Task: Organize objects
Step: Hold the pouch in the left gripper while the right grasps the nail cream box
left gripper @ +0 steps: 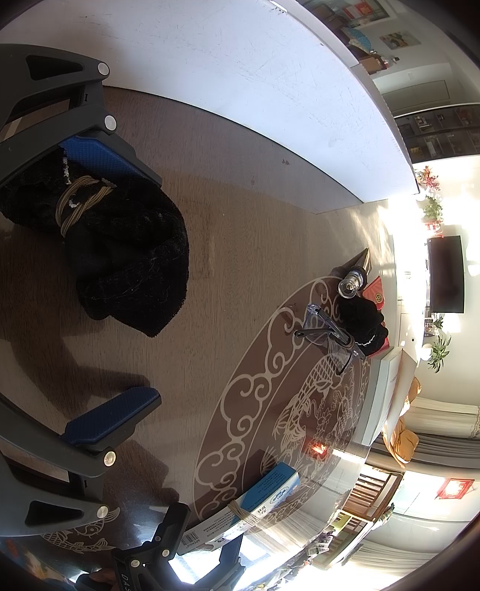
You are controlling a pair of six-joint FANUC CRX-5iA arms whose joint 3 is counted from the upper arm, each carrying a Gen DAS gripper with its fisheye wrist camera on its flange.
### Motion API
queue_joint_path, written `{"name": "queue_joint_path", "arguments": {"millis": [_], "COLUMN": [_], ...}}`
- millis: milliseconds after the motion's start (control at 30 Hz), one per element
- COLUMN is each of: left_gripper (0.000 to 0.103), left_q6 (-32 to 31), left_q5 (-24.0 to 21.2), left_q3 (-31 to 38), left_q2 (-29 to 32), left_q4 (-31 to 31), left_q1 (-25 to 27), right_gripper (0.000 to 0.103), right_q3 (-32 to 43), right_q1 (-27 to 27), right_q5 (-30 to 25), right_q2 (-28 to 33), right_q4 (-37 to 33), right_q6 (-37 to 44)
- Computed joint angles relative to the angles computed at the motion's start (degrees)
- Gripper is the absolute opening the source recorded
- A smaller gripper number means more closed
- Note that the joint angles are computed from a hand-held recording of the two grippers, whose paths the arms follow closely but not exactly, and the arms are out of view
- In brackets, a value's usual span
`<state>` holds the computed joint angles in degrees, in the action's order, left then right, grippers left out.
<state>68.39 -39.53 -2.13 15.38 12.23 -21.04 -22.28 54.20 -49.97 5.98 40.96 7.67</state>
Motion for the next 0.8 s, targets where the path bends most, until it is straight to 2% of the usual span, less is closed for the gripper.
{"name": "queue_joint_path", "arguments": {"millis": [600,733,800], "left_gripper": [0.103,0.102,0.073], "left_q6": [-0.7,-0.9,-2.4], "left_q5": [-1.6,-2.3,-0.2], "left_q3": [0.2,0.5,-1.0], "left_q2": [-0.3,-0.3,-1.2], "left_q4": [0.2,0.0,1.5], "left_q1": [0.2,0.2,0.4], "right_gripper": [0.103,0.103,0.103], "right_q3": [0.0,5.7,9.0], "right_q1": [0.0,-1.1,-2.2], "right_q5": [0.0,-3.6,-5.1], "right_q2": [-0.1,2.0,3.4], "right_q4": [-0.1,-7.5,-11.3], "right_q6": [-0.2,6.3,10.1]}}
